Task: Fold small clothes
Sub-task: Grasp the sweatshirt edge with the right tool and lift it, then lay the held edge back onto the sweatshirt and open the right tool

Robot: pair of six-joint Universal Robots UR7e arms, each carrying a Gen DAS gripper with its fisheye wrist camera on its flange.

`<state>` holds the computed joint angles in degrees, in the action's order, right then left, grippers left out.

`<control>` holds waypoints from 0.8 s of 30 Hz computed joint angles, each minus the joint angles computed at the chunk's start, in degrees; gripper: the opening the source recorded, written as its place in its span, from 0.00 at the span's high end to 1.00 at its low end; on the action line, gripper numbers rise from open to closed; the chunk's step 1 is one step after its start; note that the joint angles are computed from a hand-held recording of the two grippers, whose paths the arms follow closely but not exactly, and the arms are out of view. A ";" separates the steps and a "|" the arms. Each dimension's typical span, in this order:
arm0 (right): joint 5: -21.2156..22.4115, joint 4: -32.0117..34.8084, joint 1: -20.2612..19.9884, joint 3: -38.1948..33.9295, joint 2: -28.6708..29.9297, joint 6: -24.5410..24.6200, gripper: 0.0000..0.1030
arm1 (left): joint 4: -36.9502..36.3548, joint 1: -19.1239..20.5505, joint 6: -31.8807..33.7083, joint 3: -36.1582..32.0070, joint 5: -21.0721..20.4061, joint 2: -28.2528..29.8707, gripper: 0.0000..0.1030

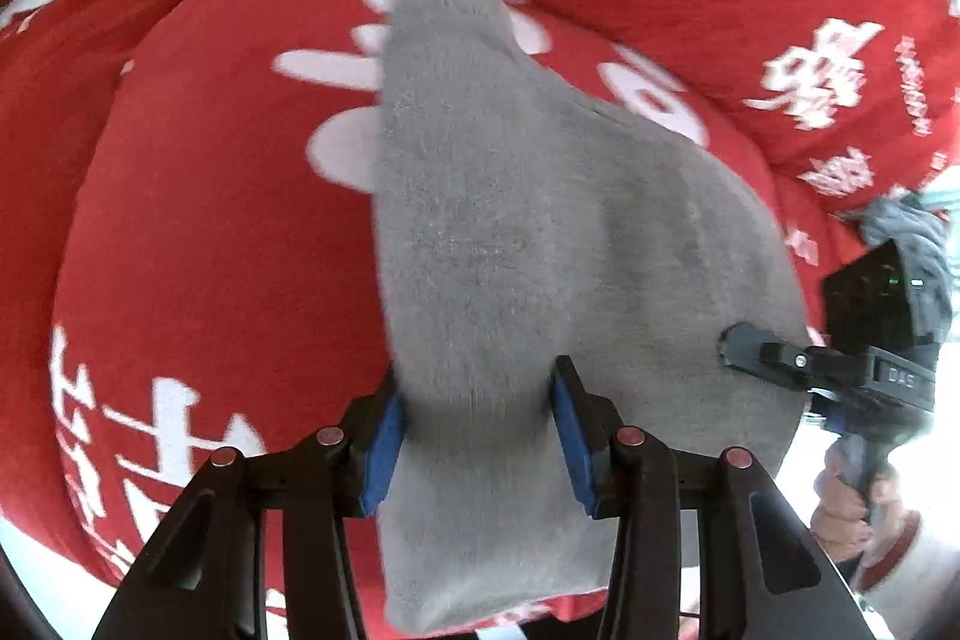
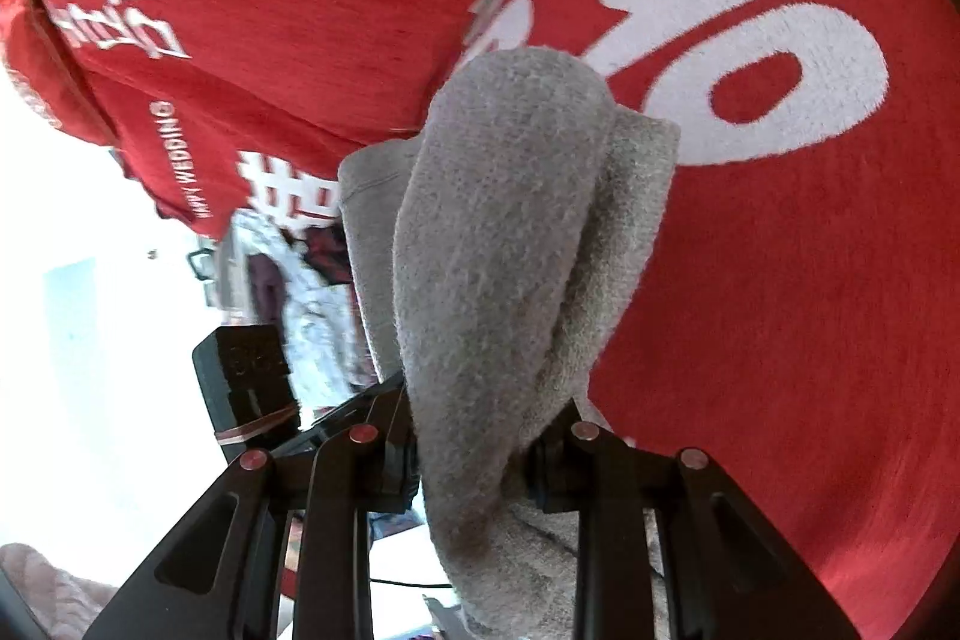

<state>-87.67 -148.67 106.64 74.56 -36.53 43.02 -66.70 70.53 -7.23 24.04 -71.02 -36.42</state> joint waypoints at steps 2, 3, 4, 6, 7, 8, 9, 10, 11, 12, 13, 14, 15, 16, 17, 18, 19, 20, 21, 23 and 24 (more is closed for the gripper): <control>-5.13 6.42 0.27 -2.87 0.36 -0.05 0.67 | -1.04 0.28 -1.23 0.84 1.54 -0.48 0.47; -6.72 8.63 0.36 -3.74 0.25 0.10 0.65 | -2.11 0.19 -1.65 1.84 2.82 -1.19 0.37; -9.04 11.56 0.67 -4.89 0.09 0.44 0.62 | -3.95 -0.26 -1.76 3.93 5.35 -2.28 0.28; -15.18 18.30 1.84 -7.13 -0.34 0.98 0.54 | -6.11 -0.87 -0.96 6.32 9.13 -3.74 0.28; -17.78 21.41 2.47 -8.43 -0.32 1.49 0.54 | -6.09 -1.09 -0.97 6.37 10.64 -3.96 0.28; -19.56 23.26 3.05 -8.81 -0.70 1.72 0.54 | -5.97 -1.30 -1.51 6.50 12.11 -4.21 0.28; -20.16 23.42 3.45 -8.14 -1.45 1.89 0.54 | -5.74 -1.27 -1.80 6.41 12.87 -4.44 0.28; -20.18 22.67 3.84 -7.16 -2.25 2.13 0.54 | -5.58 -1.39 -2.29 6.43 13.26 -4.63 0.28; -19.44 21.21 4.22 -5.89 -3.06 2.38 0.54 | -5.39 -1.49 -2.56 6.53 13.29 -4.89 0.28; -18.30 19.72 4.30 -4.36 -3.85 2.36 0.54 | -5.22 -1.49 -2.51 6.55 13.24 -5.06 0.28; -16.99 18.75 4.45 -3.56 -4.09 2.54 0.54 | -5.52 -1.64 -2.45 7.39 13.41 -5.53 0.28; -15.50 17.47 4.31 -1.83 -4.70 2.75 0.54 | -6.06 -1.85 -2.27 8.72 13.77 -6.11 0.28; -14.21 16.76 4.29 -0.77 -4.75 3.33 0.54 | -6.05 -1.98 -2.16 9.19 13.99 -6.31 0.28; -13.45 16.62 4.19 -0.40 -4.48 3.84 0.57 | -6.18 -2.20 -2.19 10.33 14.34 -6.66 0.28; -14.12 17.57 4.23 -0.31 -4.07 4.43 0.63 | -6.02 -2.34 -2.43 10.88 14.64 -6.85 0.28; -15.93 19.06 4.60 -1.14 -3.48 4.58 0.90 | -6.07 -2.55 -2.80 11.56 15.00 -6.98 0.28; -18.10 20.66 5.16 -2.11 -3.03 4.42 0.90 | -6.42 -2.71 -2.95 12.58 15.54 -7.39 0.28; -20.66 21.94 5.84 -2.91 -2.74 3.90 0.90 | -7.07 -2.90 -2.90 14.29 16.46 -8.06 0.28; -22.23 23.20 6.27 -3.50 -2.58 3.66 0.90 | -7.49 -3.00 -2.56 15.60 17.16 -8.55 0.28; -24.50 26.74 6.69 -4.82 -1.97 3.25 0.90 | -9.26 -3.00 -1.75 19.10 18.14 -9.96 0.26; -25.06 28.49 6.71 -5.27 -1.67 3.13 0.91 | -9.87 -2.99 -1.80 20.07 18.56 -10.33 0.19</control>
